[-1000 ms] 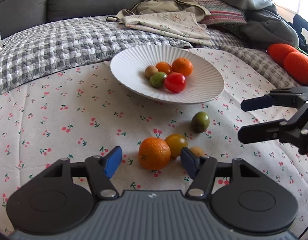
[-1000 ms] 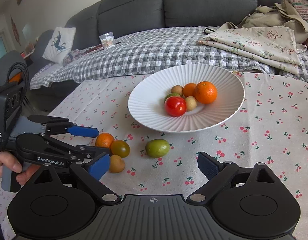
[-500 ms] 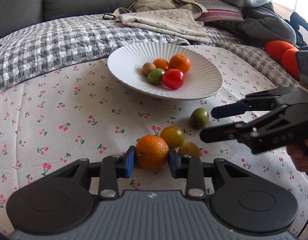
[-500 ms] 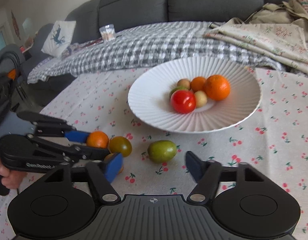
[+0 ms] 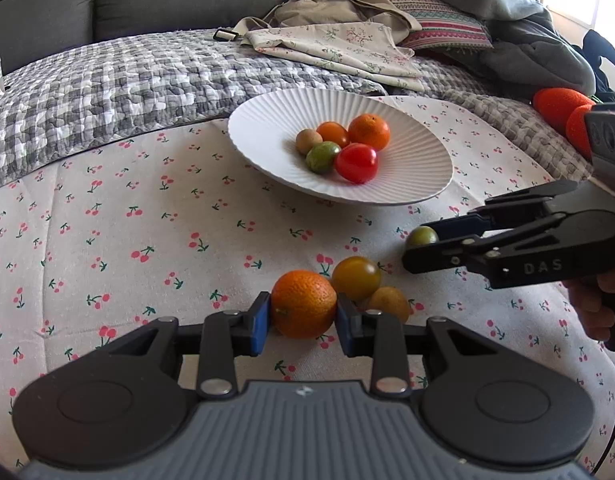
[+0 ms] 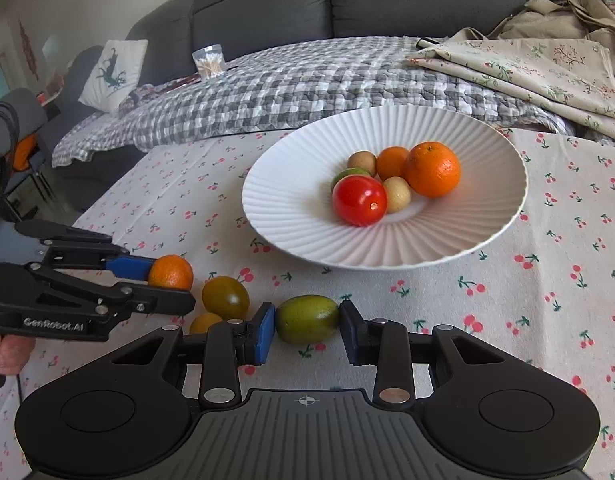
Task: Organize fruits
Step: 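Grasp a mandarin with the left tool while the right tool grasps a green tomato, then carry the mandarin with the left tool while the right tool carries the green tomato over the bowl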
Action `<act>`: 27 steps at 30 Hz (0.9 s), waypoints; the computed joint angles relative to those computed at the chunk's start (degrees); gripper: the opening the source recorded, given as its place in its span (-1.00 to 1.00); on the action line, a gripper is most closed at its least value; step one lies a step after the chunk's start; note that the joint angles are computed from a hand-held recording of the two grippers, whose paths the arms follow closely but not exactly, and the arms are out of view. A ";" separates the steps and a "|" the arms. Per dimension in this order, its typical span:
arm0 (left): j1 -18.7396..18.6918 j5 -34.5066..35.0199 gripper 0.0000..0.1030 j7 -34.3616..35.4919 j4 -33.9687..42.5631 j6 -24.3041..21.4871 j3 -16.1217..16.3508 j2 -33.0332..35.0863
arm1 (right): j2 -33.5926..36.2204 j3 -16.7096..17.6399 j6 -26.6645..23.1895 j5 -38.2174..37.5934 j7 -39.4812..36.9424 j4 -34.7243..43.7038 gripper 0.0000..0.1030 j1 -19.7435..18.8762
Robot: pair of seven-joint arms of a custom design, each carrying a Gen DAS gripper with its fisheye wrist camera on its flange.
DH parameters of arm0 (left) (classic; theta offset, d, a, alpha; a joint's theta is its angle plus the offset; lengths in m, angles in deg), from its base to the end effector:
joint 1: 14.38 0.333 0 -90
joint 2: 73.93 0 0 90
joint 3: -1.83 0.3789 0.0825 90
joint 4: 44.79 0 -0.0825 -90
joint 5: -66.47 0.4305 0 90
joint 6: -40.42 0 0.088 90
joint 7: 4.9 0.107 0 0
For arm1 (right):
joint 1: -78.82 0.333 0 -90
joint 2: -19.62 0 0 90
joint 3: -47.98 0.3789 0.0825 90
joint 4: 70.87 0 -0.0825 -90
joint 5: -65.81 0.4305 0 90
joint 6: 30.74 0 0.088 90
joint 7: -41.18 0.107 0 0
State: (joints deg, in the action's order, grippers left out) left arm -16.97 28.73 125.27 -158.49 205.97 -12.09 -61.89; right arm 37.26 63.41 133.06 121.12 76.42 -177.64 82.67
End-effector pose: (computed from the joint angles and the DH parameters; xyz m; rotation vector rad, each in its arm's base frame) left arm 0.6701 -0.1505 0.4682 -1.4854 2.1971 -0.9906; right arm 0.6966 0.1766 0.4511 -1.9087 1.2655 -0.2959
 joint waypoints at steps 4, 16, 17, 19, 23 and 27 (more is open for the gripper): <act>0.23 -0.82 -0.38 0.54 0.26 0.01 -0.22 -0.01 | -1.50 0.21 -1.59 1.41 -2.81 -1.03 -0.35 -0.48; 0.99 -5.85 -0.38 3.41 0.79 0.76 -0.53 -1.15 | -6.22 -3.49 -6.00 9.79 -15.81 -2.73 -0.34 2.84; 1.11 -6.46 -0.38 3.77 0.90 0.72 -0.57 -1.25 | -6.45 -3.95 -6.11 10.09 -16.15 -2.72 -0.34 3.27; 1.27 -7.66 -0.38 4.61 1.09 0.79 -0.62 -1.45 | -6.71 -4.72 -6.18 10.71 -16.94 -2.67 -0.34 3.89; 1.20 -8.95 -0.38 5.35 1.64 0.75 -0.43 -1.56 | -7.05 -5.71 -5.74 12.22 -18.65 -2.62 -0.34 4.53; 1.02 -9.72 -0.38 6.49 1.98 1.33 -0.52 -1.56 | -7.14 -6.40 -5.13 13.45 -20.06 -2.33 -0.34 4.68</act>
State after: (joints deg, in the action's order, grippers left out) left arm -15.95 19.01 131.77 -156.51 207.30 -12.61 -63.45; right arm 30.12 57.00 127.93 134.58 56.37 -179.97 87.35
